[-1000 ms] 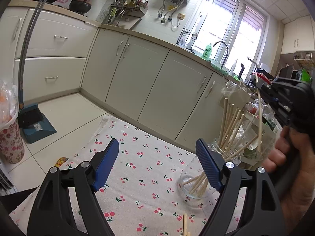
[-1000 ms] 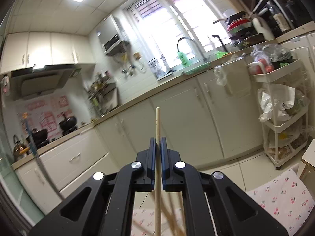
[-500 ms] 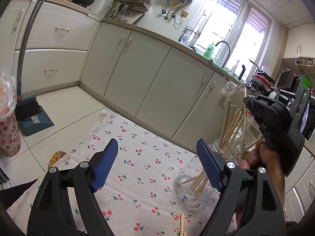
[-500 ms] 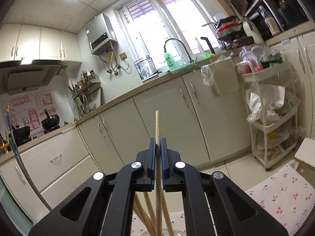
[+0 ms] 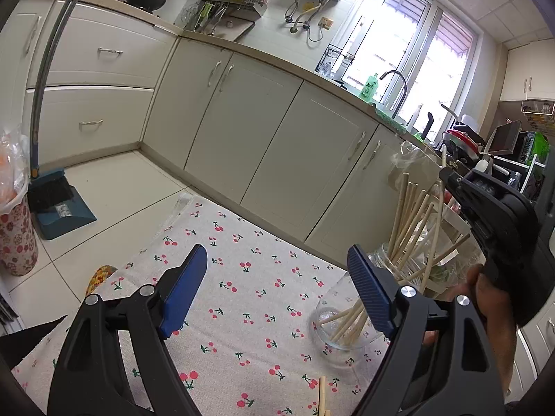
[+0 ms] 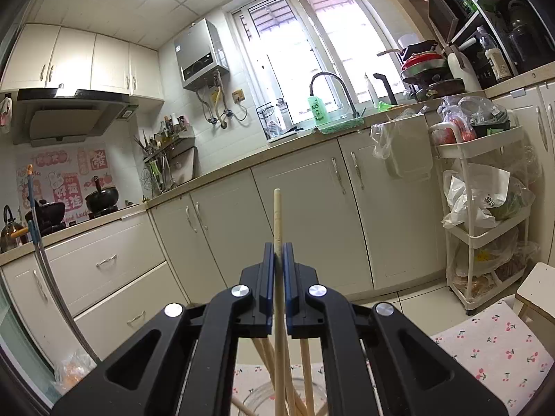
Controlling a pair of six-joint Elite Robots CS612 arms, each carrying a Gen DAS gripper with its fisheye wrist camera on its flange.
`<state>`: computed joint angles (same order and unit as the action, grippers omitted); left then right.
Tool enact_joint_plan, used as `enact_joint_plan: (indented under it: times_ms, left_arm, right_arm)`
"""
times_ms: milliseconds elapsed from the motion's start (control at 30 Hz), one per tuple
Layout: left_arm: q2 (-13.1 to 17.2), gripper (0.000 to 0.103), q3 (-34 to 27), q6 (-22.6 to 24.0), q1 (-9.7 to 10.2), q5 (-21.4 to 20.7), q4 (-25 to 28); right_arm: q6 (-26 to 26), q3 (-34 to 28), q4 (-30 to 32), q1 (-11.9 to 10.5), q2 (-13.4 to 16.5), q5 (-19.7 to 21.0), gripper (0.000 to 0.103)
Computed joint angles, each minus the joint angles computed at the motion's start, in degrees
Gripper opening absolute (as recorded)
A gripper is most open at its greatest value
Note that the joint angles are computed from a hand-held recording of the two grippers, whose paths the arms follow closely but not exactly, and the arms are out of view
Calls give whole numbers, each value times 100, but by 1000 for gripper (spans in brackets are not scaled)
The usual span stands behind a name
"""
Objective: Organize utensils
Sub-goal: 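Raise the right tool's stick over the jar and lower it inside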
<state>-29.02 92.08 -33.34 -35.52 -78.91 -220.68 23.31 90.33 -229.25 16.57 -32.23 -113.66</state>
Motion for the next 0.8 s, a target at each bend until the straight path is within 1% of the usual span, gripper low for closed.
enact_joint_plan:
  times_ms: [100, 367, 467, 633, 800]
  left_arm:
    - [3, 79, 0, -16, -2, 9, 12]
    - [8, 79, -17, -15, -4, -8, 68]
    - [8, 79, -22, -62, 9, -43, 90]
    - [7, 79, -25, -104, 16, -67, 118]
    - [14, 80, -37, -60, 11, -67, 153]
  right_arm:
    - [-44, 44, -29, 1, -19, 17, 6]
    - [255, -3, -112, -95, -83, 123, 6]
    - [377, 45, -55, -132, -100, 235, 6]
    - [496, 176, 68, -125, -83, 250, 6]
    - [232, 325, -126, -44, -99, 184, 6]
